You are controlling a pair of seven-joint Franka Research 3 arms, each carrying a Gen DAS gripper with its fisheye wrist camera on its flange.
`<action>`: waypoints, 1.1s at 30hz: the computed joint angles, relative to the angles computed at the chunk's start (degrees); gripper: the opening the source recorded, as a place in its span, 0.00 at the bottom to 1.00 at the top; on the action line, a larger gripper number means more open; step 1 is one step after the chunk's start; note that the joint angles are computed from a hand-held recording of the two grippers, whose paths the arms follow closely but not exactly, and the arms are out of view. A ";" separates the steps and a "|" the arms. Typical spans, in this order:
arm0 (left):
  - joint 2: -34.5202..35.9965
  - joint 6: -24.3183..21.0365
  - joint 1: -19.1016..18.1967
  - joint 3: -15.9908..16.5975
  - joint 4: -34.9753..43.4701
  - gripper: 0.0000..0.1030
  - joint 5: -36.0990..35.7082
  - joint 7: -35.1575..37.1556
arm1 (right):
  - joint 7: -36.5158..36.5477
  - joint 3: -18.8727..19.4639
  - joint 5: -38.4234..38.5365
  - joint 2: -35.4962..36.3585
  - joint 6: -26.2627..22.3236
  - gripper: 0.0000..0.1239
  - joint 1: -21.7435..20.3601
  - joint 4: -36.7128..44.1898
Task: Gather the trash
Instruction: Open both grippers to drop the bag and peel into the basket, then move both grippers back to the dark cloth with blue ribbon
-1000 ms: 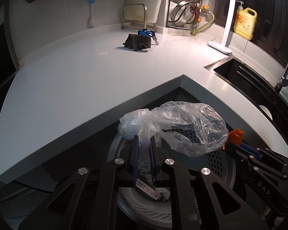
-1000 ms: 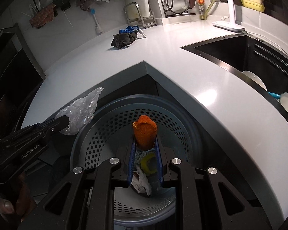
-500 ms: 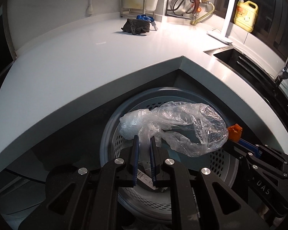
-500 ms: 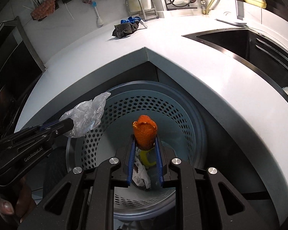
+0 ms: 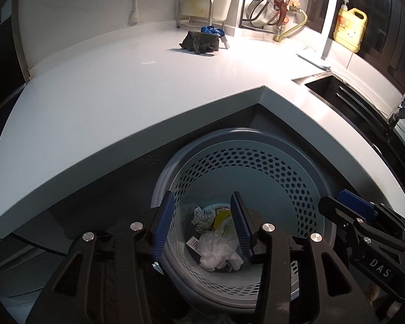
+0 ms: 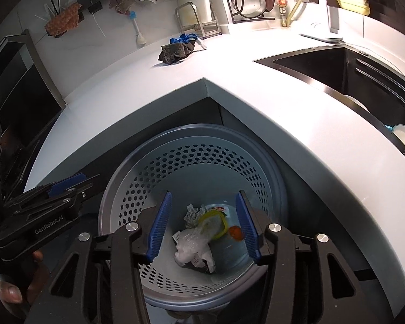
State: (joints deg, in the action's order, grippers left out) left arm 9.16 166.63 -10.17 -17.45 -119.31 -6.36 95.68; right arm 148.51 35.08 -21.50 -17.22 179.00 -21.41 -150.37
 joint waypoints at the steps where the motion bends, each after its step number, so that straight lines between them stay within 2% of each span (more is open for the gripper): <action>1: -0.10 0.19 0.04 -0.02 -0.15 0.45 -0.07 0.02 | -0.01 -0.02 -0.02 0.03 -0.01 0.39 0.08 0.01; 7: -0.43 0.20 0.21 -0.16 -0.47 0.46 -0.65 0.45 | 0.35 0.38 -0.41 -0.08 -0.06 0.40 -0.15 0.01; 13: -0.65 0.85 -0.27 0.37 -0.80 0.53 0.55 -0.57 | 0.56 0.02 -0.55 -0.18 -0.29 0.43 0.18 -0.04; 22: -0.36 0.93 -0.23 0.59 0.48 0.60 1.30 -1.25 | -0.33 -2.92 -0.29 -0.21 -1.79 0.48 2.52 0.96; 27: 0.47 0.59 -0.05 0.73 3.25 0.66 1.76 -2.40 | -0.37 -5.33 -2.65 0.09 -3.31 0.52 3.41 3.46; 33: 2.87 0.26 -0.37 1.75 8.88 0.74 4.72 -5.88 | 3.03 -6.30 -9.43 1.88 -2.97 0.60 0.90 8.73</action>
